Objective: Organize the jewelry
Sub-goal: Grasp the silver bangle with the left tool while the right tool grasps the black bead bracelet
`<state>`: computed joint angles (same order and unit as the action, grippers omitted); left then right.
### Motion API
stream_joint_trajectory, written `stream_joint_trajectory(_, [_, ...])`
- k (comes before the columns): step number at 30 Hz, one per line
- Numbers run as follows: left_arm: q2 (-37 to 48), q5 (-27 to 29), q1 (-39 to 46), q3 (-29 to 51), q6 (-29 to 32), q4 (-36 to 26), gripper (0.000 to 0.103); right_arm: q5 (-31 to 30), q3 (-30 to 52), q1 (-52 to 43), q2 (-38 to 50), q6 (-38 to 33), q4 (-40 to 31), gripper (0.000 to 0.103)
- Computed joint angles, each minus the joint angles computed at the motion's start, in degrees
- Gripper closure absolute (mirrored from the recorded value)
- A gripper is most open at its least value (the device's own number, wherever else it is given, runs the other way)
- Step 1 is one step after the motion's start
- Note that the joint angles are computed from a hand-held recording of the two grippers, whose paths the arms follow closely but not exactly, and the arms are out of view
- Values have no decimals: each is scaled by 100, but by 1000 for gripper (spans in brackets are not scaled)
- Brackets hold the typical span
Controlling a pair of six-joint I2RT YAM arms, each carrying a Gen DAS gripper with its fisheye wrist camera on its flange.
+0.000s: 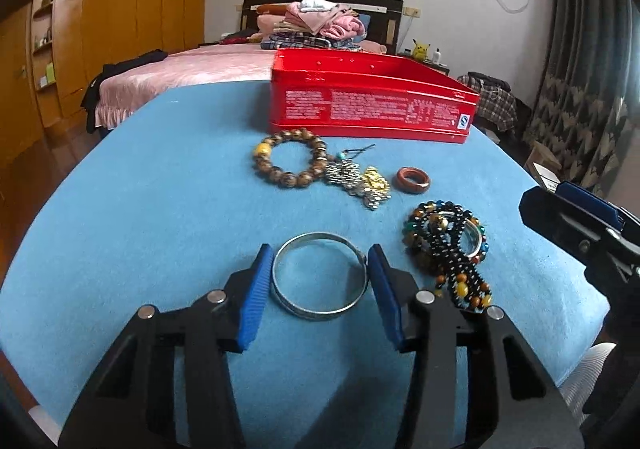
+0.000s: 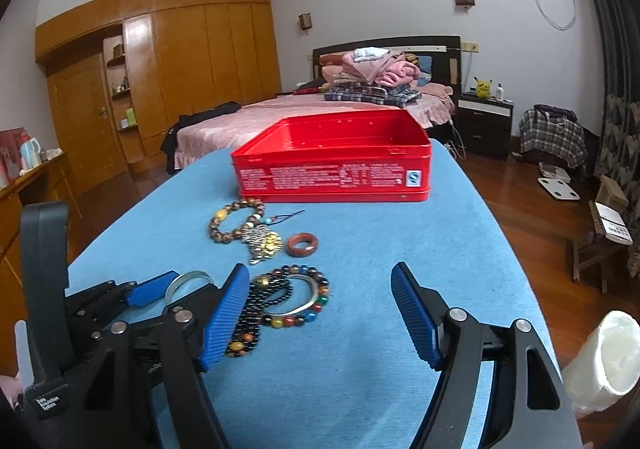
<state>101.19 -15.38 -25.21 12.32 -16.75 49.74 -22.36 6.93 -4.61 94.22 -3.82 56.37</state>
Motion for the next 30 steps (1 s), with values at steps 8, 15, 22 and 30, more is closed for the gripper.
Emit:
stream_joint_trajectory(8, [-197,125,568,-251,258,112,56,332,-20,733,415,189,406,47])
stream_joint_trajectory(15, [-177,300,780,-328,395,231,56,445,81,1039,907,670,646,55])
stream_joint_trajectory(22, [-183,413,892,-432,487,382,56,798,247,1366,1247,795,710,57])
stream_joint_trajectory(30, [-84,529,968,-454,595,522,56,1402,421,1680,1754,482,1083,73])
